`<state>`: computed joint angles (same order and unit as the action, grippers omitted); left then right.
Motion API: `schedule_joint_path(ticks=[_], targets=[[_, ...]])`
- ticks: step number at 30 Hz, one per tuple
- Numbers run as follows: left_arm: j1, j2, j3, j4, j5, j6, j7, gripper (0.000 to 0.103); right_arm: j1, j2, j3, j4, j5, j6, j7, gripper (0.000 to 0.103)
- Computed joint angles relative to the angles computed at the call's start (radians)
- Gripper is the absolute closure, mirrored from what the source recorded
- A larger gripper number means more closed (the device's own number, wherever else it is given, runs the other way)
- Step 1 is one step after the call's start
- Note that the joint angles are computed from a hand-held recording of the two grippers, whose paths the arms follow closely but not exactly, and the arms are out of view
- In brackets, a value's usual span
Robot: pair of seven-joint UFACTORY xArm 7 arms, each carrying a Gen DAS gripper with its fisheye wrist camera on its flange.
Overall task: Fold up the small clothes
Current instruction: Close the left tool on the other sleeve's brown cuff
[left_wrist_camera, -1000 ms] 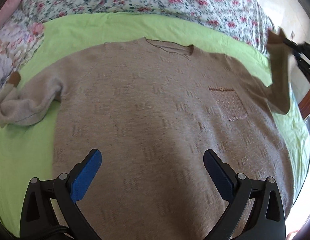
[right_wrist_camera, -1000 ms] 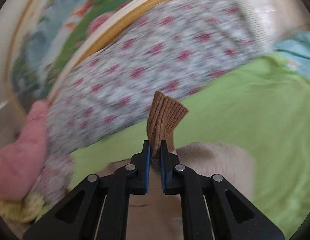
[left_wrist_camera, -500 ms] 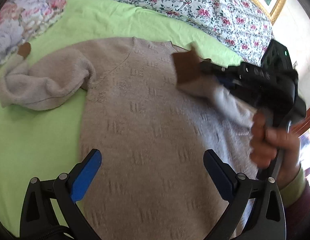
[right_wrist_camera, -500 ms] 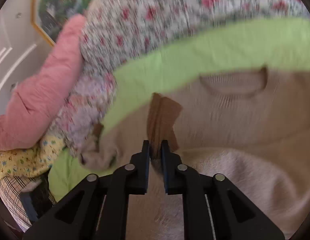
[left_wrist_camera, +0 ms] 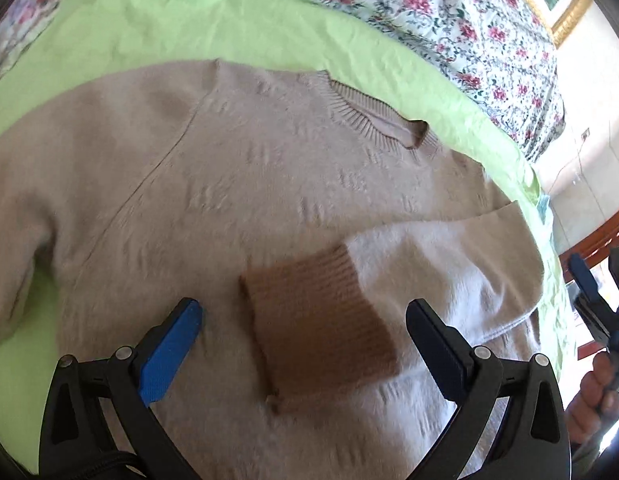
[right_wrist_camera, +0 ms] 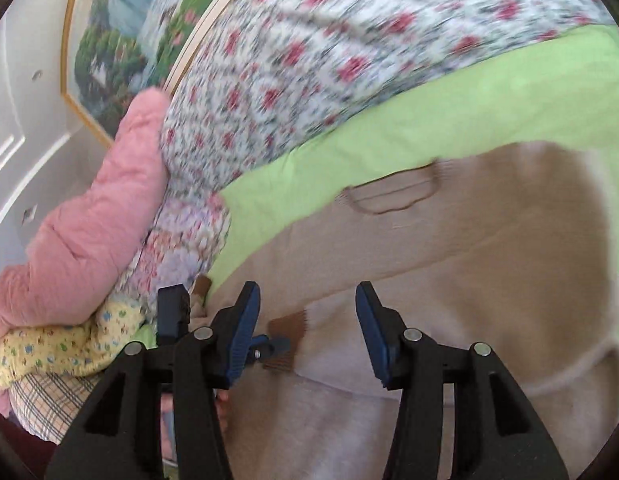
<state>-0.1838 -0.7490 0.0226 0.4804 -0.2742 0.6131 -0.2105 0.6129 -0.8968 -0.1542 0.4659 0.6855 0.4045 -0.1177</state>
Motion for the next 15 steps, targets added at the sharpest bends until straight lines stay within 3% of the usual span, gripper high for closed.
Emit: schedule_joint_path(ticks=[2,3,4,6,11,14,15], targets=[[-0.036,0.012,0.017,0.003,-0.02,-0.035,0.039,0.025,-0.058,-0.048,0.005,-0.024,-0.023,0.023,0.031,0.052],[-0.066,0.029,0.03,0.012,-0.035,-0.045,0.072,0.065,-0.082,-0.066,0.007,-0.035,-0.033,0.031,0.047,0.052],[-0.088,0.041,0.047,0.024,-0.054,-0.035,0.097,0.098,-0.113,-0.085,0.008,-0.049,-0.041,0.03,0.069,0.052],[-0.107,0.022,0.07,0.037,-0.108,-0.032,0.107,0.1,-0.157,-0.097,0.008,-0.06,-0.063,0.036,0.105,0.052],[0.072,-0.108,-0.008,0.027,0.044,-0.082,0.068,0.1,-0.296,-0.103,0.004,-0.061,-0.157,0.052,0.174,0.052],[0.068,-0.085,0.059,0.018,0.043,-0.041,0.091,0.1,-0.348,-0.038,-0.001,-0.032,-0.214,0.049,0.187,0.052],[0.071,-0.086,0.055,0.01,0.045,-0.045,0.092,0.1,-0.353,-0.007,-0.005,-0.016,-0.228,0.054,0.186,0.052]])
